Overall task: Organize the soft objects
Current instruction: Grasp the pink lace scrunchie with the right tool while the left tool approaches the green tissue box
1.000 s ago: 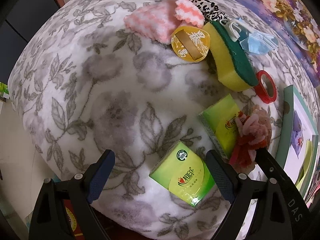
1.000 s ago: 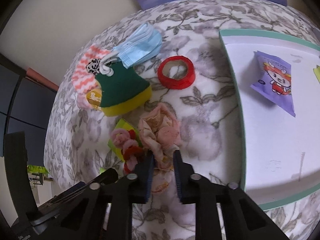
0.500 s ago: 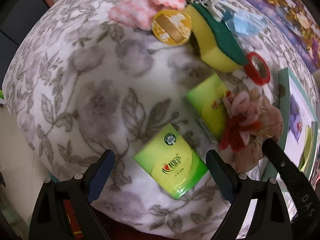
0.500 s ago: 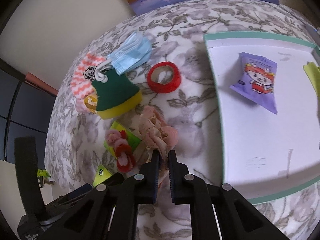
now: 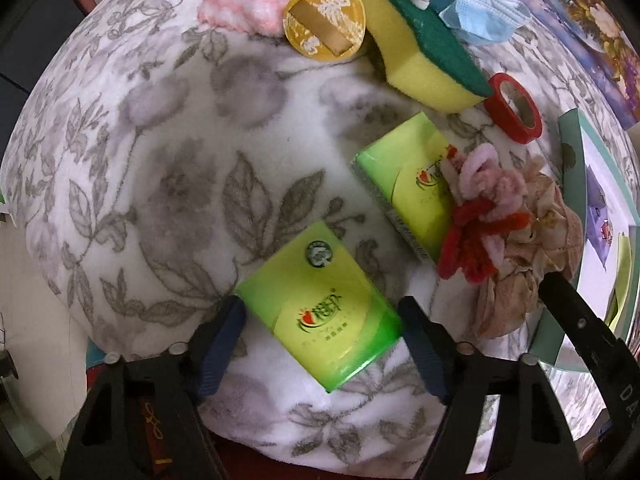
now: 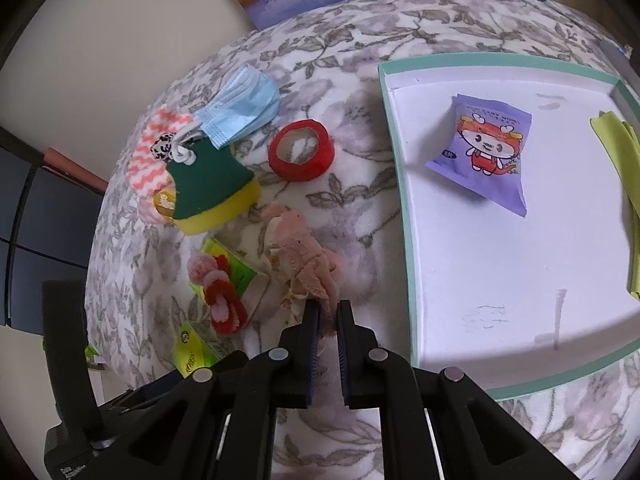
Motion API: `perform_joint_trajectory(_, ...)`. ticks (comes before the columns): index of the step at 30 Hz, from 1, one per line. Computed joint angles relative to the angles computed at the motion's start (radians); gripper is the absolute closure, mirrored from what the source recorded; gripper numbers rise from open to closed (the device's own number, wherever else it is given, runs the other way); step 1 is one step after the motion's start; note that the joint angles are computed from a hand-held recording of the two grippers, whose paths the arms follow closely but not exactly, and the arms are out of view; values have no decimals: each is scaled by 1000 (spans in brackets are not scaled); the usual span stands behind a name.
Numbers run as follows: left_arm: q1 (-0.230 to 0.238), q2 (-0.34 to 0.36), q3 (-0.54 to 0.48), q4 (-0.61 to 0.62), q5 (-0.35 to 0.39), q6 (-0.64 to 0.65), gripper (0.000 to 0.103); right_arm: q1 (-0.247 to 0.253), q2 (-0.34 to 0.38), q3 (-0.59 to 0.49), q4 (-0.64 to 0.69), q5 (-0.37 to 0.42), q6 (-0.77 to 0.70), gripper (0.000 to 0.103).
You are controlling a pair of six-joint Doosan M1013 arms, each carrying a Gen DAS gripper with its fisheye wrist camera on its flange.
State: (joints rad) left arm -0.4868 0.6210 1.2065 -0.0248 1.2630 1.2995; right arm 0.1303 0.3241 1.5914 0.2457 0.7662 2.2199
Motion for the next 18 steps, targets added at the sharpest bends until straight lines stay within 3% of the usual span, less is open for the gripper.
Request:
perform_joint_trajectory(5,3,-9,10,-19,-31,0,36,-2,-3,4,3,-1,-2,93)
perform_joint_trajectory(18,17,-25,-9,-28,-92,-10,38,-6,-16,10,-14,-26,2,96)
